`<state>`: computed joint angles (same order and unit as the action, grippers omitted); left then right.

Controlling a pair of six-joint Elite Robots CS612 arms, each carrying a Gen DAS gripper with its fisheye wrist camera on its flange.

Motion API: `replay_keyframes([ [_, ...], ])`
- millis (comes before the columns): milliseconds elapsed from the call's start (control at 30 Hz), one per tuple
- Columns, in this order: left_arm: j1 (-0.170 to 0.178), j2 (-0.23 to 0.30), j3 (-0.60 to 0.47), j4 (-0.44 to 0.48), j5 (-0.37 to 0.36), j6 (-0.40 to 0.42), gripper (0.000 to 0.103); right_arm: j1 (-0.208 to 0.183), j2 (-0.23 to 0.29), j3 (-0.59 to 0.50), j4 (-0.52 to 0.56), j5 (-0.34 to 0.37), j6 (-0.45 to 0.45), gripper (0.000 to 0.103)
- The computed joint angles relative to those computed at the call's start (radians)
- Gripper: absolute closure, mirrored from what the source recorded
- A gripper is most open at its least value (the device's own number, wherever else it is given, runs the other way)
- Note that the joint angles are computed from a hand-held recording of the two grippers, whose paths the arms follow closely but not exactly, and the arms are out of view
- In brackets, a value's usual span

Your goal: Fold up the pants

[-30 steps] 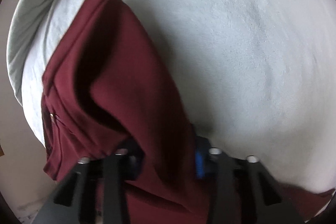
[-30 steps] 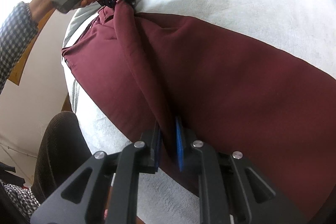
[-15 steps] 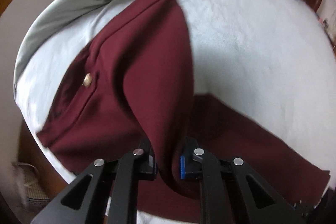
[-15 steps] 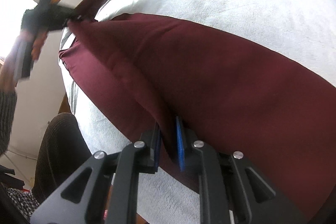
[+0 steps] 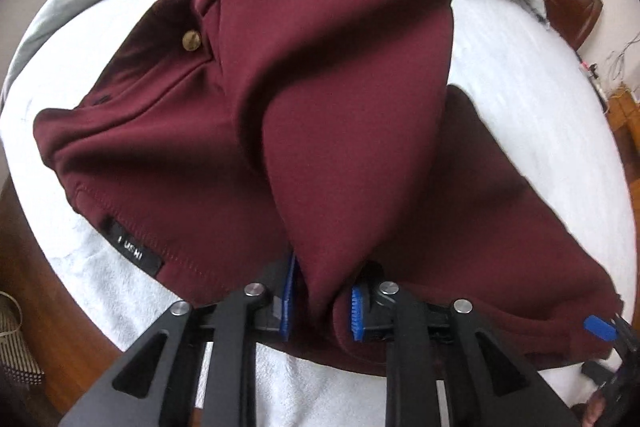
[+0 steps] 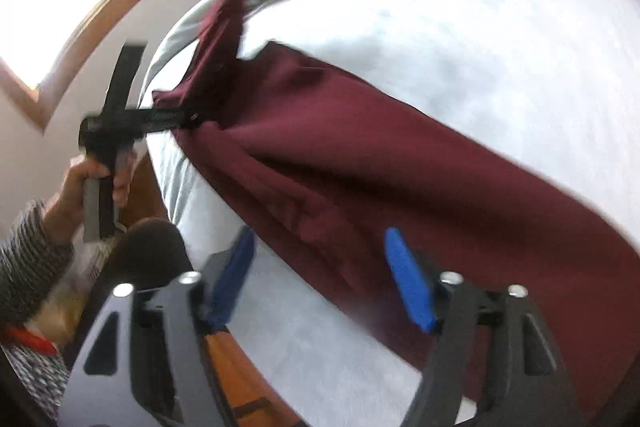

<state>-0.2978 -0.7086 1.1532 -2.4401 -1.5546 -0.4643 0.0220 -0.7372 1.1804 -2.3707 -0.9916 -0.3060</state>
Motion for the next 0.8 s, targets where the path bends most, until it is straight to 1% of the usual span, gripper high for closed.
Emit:
replay_keyframes([
  [33, 0.005, -0.003, 0.005, -0.001, -0.014, 0.001, 0.081, 0.010, 0.007, -0.015, 0.009, -0.019, -0.028, 0.023],
  [67, 0.011, 0.007, -0.014, 0.008, -0.033, 0.002, 0.081, 0.021, 0.020, -0.039, 0.034, -0.029, -0.067, 0.023],
  [133, 0.025, 0.013, -0.020, -0.005, -0.075, 0.012, 0.080, 0.033, 0.048, -0.086, 0.077, -0.041, -0.086, 0.023],
  [167, 0.029, 0.015, -0.020, -0.012, -0.085, 0.020, 0.080, 0.035, 0.059, -0.102, 0.097, -0.033, -0.086, 0.023],
  [200, 0.038, -0.002, 0.021, -0.044, -0.097, 0.031, 0.080, 0.037, 0.074, -0.125, 0.121, -0.020, -0.077, 0.023],
  [233, 0.051, -0.012, 0.041, -0.063, -0.111, 0.048, 0.080, 0.037, 0.082, -0.133, 0.136, -0.007, -0.071, 0.027],
  [267, 0.055, -0.018, 0.056, -0.083, -0.118, 0.053, 0.080, 0.036, 0.095, -0.154, 0.185, 0.025, -0.070, 0.032],
  [300, 0.056, -0.028, 0.078, -0.120, -0.122, 0.061, 0.080, 0.033, 0.105, -0.174, 0.259, 0.067, -0.094, 0.036],
  [333, 0.057, -0.037, 0.096, -0.145, -0.116, 0.074, 0.076, 0.033, 0.111, -0.190, 0.327, 0.101, -0.128, 0.036],
  [367, 0.057, -0.042, 0.110, -0.160, -0.101, 0.092, 0.073, 0.034, 0.106, -0.182, 0.353, 0.108, -0.166, 0.036],
  [400, 0.059, -0.045, 0.117, -0.163, -0.096, 0.101, 0.067, 0.036, 0.099, -0.170, 0.365, 0.105, -0.199, 0.036],
  [433, 0.061, -0.046, 0.125, -0.167, -0.096, 0.101, 0.060, 0.036, 0.095, -0.163, 0.376, 0.107, -0.211, 0.035],
  [467, 0.065, -0.045, 0.133, -0.173, -0.102, 0.094, 0.060, 0.033, 0.094, -0.163, 0.386, 0.117, -0.205, 0.035],
  [533, 0.076, -0.051, 0.160, -0.220, -0.142, 0.081, 0.059, 0.026, 0.099, -0.178, 0.418, 0.145, -0.180, 0.031],
  [567, 0.080, -0.056, 0.169, -0.237, -0.154, 0.082, 0.059, 0.021, 0.103, -0.193, 0.432, 0.167, -0.149, 0.031],
  [600, 0.085, -0.063, 0.181, -0.253, -0.169, 0.079, 0.056, 0.019, 0.103, -0.196, 0.422, 0.179, -0.132, 0.031],
  [667, 0.095, -0.075, 0.205, -0.280, -0.190, 0.071, 0.046, 0.015, 0.107, -0.213, 0.378, 0.227, -0.093, 0.029],
  [700, 0.100, -0.085, 0.217, -0.291, -0.197, 0.074, 0.038, 0.014, 0.116, -0.233, 0.368, 0.260, -0.074, 0.023],
  [733, 0.106, -0.093, 0.227, -0.298, -0.204, 0.081, 0.032, 0.015, 0.128, -0.255, 0.367, 0.280, -0.060, 0.019],
  [800, 0.117, -0.107, 0.245, -0.317, -0.204, 0.107, 0.030, 0.024, 0.178, -0.343, 0.379, 0.322, -0.010, 0.019],
])
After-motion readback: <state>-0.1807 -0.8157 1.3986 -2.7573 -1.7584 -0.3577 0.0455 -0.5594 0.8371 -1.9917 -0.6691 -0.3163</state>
